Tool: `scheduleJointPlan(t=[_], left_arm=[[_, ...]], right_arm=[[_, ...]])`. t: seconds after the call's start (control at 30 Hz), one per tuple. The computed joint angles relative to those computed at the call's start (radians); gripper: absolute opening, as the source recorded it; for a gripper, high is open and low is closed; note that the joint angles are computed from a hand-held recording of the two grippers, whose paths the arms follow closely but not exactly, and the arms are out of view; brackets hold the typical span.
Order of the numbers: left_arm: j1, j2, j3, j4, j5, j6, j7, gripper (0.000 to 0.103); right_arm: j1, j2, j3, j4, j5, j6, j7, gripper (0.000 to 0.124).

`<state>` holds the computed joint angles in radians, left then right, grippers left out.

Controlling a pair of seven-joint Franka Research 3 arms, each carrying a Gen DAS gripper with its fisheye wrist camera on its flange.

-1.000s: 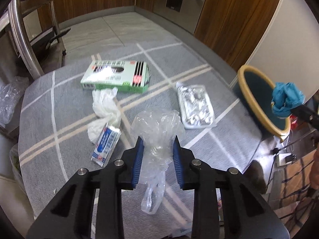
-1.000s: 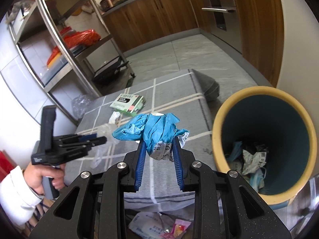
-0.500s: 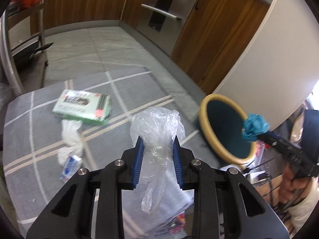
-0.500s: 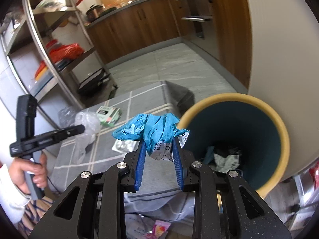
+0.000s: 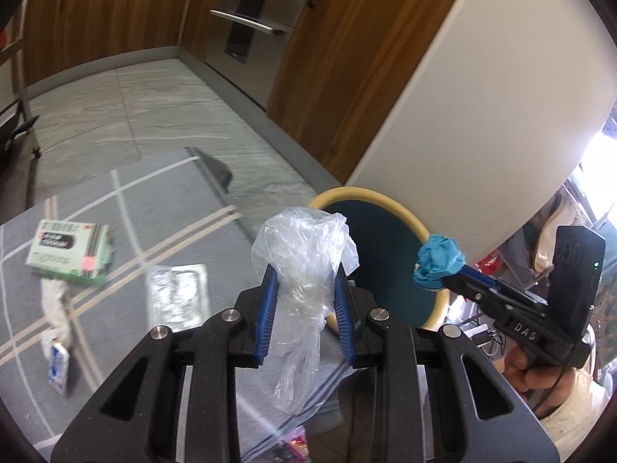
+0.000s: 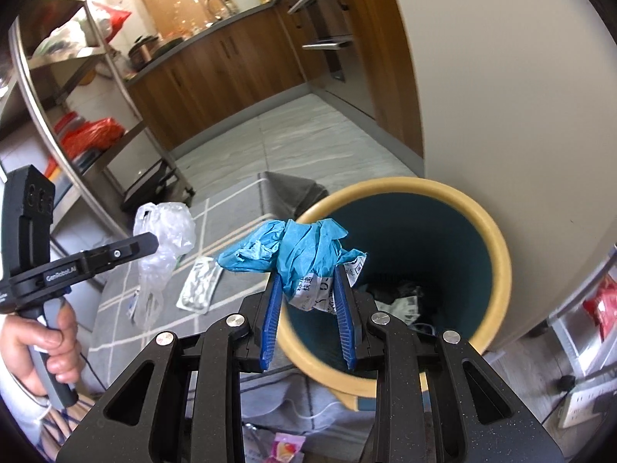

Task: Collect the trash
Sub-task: 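Carry the plastic bag and glove over the bin and open both tools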

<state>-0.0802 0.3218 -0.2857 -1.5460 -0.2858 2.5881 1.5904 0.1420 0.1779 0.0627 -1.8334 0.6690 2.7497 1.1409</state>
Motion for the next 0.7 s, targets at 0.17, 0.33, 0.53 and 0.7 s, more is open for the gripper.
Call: scheduleJointPlan(t=[0.17,0.33,0.53,0.7], left_arm=[[-0.026,0.074,-0.019,0.095,0.011,-0.023,-0.009,0.027],[-0.051,0.155,-0.039,0.201,0.019,-0.053,-0.033,0.027],[-0.089,0.258,-0.045,0.337,0.046,-0.097,-0.074,0.027],[-0.122,0.335,-0.043,0.441,0.079,-0.142,-0.107,0.027]], right_arm=[[-0.012,-0.004,-0.01,-0.015,0.008,0.011,0.011,0.029],[-0.023,-0.008,-0.015,-0.031,0.02,0.019,0.02,0.029],[-0.036,-0.012,-0.023,-0.044,0.027,0.02,0.035,0.029],[-0.046,-0.012,-0.026,-0.054,0.032,0.019,0.04,0.029]])
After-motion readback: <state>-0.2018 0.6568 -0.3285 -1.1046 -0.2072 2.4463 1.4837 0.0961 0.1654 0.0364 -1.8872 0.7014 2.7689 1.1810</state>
